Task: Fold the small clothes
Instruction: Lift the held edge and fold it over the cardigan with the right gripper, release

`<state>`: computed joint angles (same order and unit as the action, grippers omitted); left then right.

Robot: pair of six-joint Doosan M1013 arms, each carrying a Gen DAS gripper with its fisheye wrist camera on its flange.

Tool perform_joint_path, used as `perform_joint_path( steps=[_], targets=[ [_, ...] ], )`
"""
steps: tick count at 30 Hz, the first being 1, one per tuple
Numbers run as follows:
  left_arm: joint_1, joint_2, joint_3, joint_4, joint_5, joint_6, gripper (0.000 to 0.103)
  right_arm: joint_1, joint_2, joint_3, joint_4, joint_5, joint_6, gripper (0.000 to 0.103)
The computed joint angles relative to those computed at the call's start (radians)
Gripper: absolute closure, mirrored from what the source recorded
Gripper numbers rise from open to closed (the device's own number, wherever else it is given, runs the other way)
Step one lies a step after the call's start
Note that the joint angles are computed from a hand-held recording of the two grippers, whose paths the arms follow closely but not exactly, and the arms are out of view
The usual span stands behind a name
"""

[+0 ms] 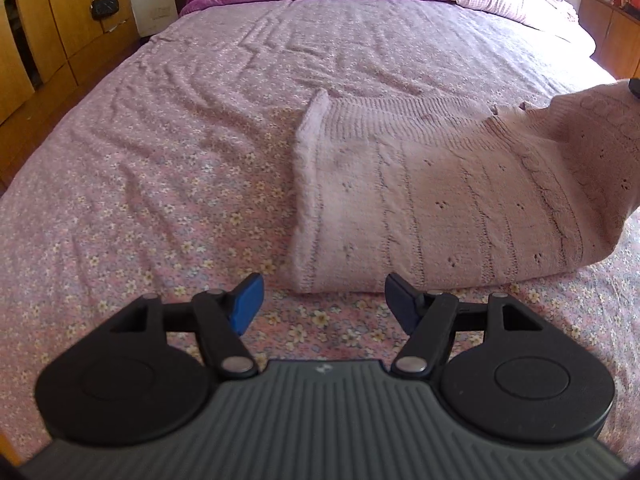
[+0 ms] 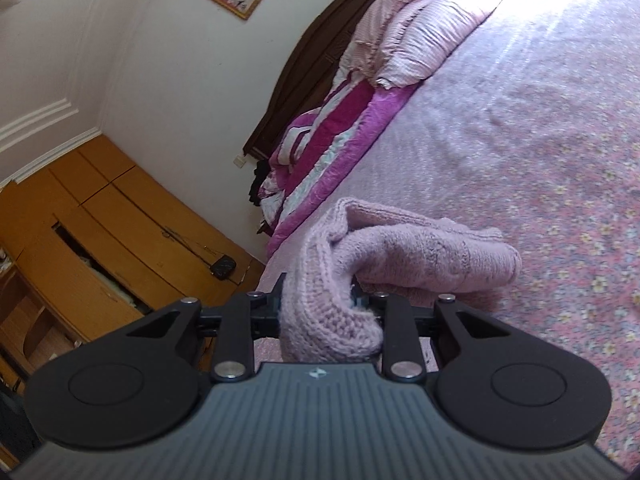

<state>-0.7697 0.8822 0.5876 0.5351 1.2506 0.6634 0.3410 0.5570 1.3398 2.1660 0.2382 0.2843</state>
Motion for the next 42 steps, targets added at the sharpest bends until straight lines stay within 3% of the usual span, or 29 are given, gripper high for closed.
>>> perform_joint_path(
  steps=[7, 20, 23, 27, 31, 34, 39, 41, 42],
  targets=[
    [0.012, -0.051, 0.090, 0.035, -0.020, -0.072, 0.034, 0.025, 0.009, -0.044, -0.082, 0.002, 0.047, 0.074],
    [0.034, -0.119, 0.198, 0.090, -0.036, -0.177, 0.034, 0.090, 0.067, -0.182, -0.417, 0.036, 0.293, 0.074],
    [0.038, -0.129, 0.216, 0.094, -0.038, -0.195, 0.034, 0.112, 0.090, -0.224, -0.604, 0.035, 0.447, 0.074],
    [0.043, -0.144, 0.241, 0.100, -0.046, -0.210, 0.034, 0.143, 0.125, -0.287, -0.971, 0.050, 0.757, 0.074],
    [0.045, -0.152, 0.255, 0.109, -0.053, -0.213, 0.034, 0.166, 0.174, -0.372, -1.322, 0.161, 1.049, 0.073],
    [0.046, -0.157, 0.265, 0.116, -0.068, -0.212, 0.034, 0.191, 0.205, -0.423, -1.509, 0.237, 1.162, 0.073],
    [0.046, -0.168, 0.286, 0.141, -0.135, -0.215, 0.034, 0.225, 0.200, -0.418, -1.661, 0.243, 1.201, 0.057],
    [0.052, -0.173, 0.293, 0.134, -0.187, -0.213, 0.034, 0.232, 0.184, -0.391, -1.650, 0.223, 1.168, 0.040],
    [0.054, -0.173, 0.291, 0.129, -0.211, -0.213, 0.034, 0.234, 0.173, -0.370, -1.621, 0.209, 1.140, 0.037]
  ],
)
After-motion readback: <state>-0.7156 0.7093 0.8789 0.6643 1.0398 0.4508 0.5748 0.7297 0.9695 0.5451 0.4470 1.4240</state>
